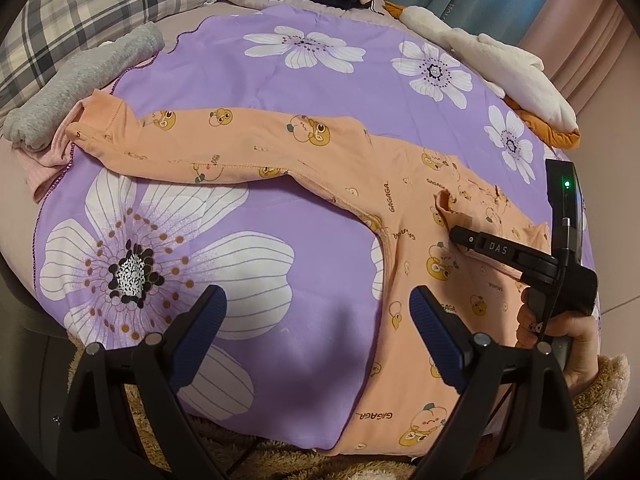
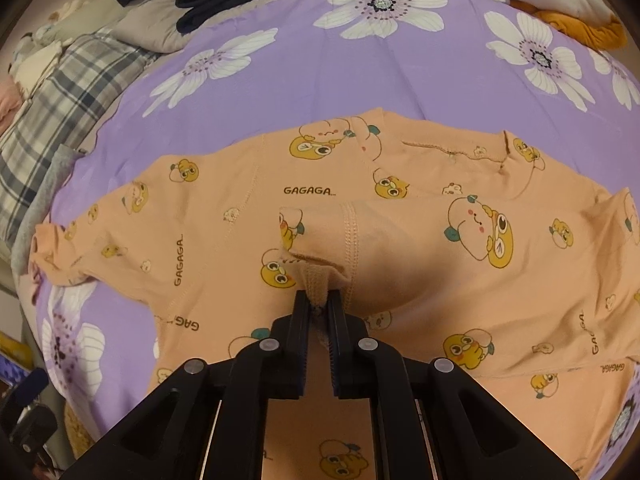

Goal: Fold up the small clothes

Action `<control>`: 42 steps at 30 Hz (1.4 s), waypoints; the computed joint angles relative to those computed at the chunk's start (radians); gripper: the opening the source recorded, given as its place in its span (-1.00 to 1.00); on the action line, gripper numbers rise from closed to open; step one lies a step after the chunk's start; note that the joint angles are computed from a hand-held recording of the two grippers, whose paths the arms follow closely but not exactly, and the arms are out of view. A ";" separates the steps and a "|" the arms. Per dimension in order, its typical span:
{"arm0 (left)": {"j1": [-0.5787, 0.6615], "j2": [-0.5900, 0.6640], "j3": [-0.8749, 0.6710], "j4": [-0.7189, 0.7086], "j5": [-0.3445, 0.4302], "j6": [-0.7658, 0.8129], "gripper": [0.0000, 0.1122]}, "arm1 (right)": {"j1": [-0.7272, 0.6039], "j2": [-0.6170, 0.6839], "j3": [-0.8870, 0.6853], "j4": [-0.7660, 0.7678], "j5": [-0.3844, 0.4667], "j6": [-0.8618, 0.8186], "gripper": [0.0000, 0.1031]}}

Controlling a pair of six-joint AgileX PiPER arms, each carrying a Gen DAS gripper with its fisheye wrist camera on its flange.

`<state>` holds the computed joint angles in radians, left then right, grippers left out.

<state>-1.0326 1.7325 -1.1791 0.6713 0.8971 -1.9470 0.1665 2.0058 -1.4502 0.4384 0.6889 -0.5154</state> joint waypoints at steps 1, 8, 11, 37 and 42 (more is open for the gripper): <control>0.000 0.001 0.000 0.000 -0.001 0.000 0.65 | 0.000 0.001 -0.001 0.002 0.001 0.002 -0.85; 0.000 0.016 -0.019 -0.006 -0.003 0.017 0.66 | -0.021 -0.001 -0.001 0.078 0.041 -0.078 -0.51; 0.002 0.024 -0.030 -0.008 -0.003 0.026 0.66 | -0.031 -0.021 0.012 0.105 0.058 -0.101 -0.07; 0.166 0.227 -0.315 -0.145 -0.201 0.425 0.62 | -0.560 -0.127 0.124 0.329 0.107 -0.201 0.22; 0.242 0.350 -0.466 -0.301 -0.267 0.611 0.56 | -0.624 -0.089 0.106 0.338 0.128 -0.190 0.22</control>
<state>-0.7909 2.0820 -1.6455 0.3707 0.6298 -1.3363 -0.4577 1.9166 -1.3444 0.7767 0.8170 -0.7053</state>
